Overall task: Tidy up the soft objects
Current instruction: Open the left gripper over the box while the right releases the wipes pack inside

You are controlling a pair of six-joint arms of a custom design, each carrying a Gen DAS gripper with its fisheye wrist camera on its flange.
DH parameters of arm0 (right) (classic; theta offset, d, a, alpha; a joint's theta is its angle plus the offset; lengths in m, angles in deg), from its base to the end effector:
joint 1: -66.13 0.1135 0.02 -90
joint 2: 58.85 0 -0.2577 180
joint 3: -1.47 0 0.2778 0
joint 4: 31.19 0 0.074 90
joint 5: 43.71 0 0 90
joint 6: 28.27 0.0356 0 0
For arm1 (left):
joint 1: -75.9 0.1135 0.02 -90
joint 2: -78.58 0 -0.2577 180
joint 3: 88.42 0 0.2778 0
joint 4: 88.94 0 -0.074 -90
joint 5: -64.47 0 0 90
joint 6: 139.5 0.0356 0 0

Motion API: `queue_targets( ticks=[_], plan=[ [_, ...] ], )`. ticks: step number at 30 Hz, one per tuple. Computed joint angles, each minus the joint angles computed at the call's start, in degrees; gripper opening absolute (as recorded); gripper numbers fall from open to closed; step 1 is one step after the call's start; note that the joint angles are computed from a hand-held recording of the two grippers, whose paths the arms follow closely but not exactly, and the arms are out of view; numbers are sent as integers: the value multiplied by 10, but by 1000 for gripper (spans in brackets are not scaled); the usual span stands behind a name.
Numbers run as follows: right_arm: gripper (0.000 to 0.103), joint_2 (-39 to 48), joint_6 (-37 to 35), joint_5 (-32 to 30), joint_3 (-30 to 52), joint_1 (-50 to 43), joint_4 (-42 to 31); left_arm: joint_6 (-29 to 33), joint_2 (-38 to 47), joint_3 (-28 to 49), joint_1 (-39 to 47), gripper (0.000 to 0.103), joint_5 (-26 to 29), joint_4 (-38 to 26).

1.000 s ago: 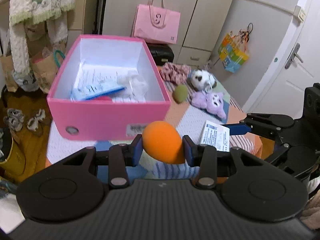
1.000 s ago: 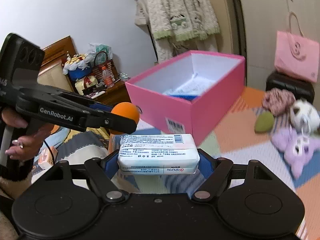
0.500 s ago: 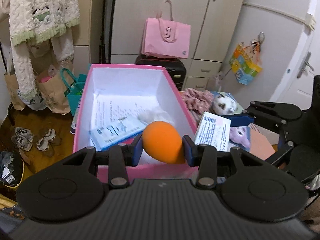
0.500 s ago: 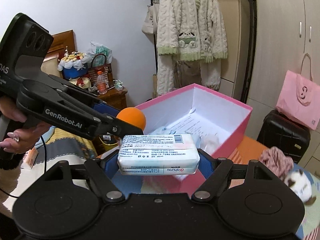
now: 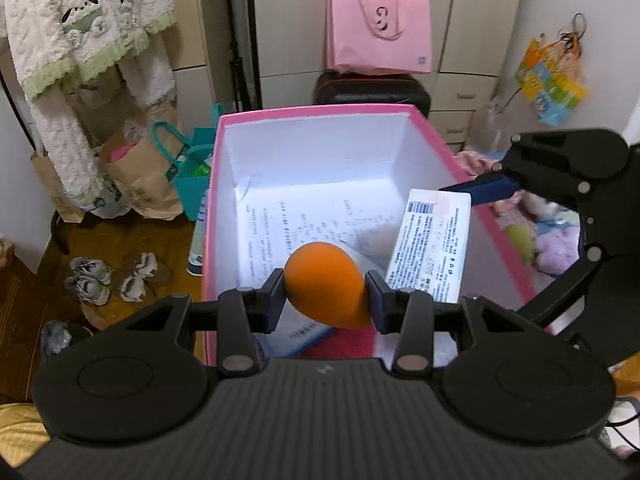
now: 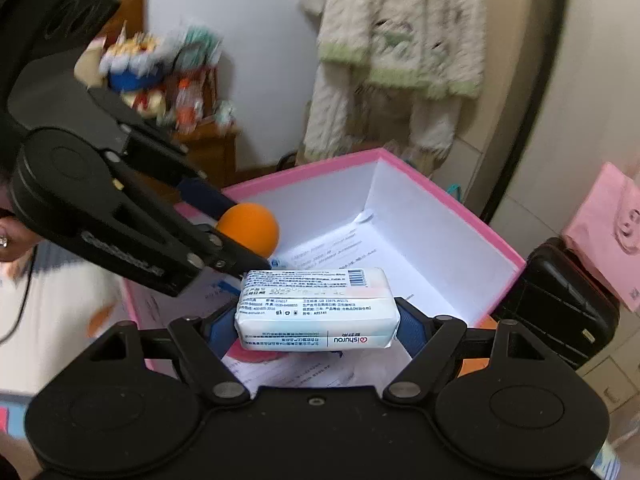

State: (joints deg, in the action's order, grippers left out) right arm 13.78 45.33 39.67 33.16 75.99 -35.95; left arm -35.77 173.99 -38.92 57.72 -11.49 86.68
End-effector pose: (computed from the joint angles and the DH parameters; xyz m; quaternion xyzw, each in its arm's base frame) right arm 0.2252 0.0433 0.0991 -0.2312 0.8955 0.0319 0.3788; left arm 0.2889 -0.1040 0.0870 0.2965 0.8861 -0.1280 0.3324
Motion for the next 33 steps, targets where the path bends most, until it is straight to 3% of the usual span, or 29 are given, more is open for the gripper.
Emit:
queue_targets(
  ticks=[6,11,20,25,33],
  plan=[
    [83,116,-55,9,78,0,-16,2,65,54,-2,41,-9,-17],
    [83,162,-92,19,115,3,-41,-10,104,88,6,42,12,-26],
    [85,219,-78,39,158,10,-50,0,98,74,-17,47,-11,-5],
    [88,204,-70,39,137,9,-23,-11,76,50,-5,71,-5,14],
    [88,106,-45,35,73,9,-22,-19,-16,-4,9,82,8,-28]
  ],
)
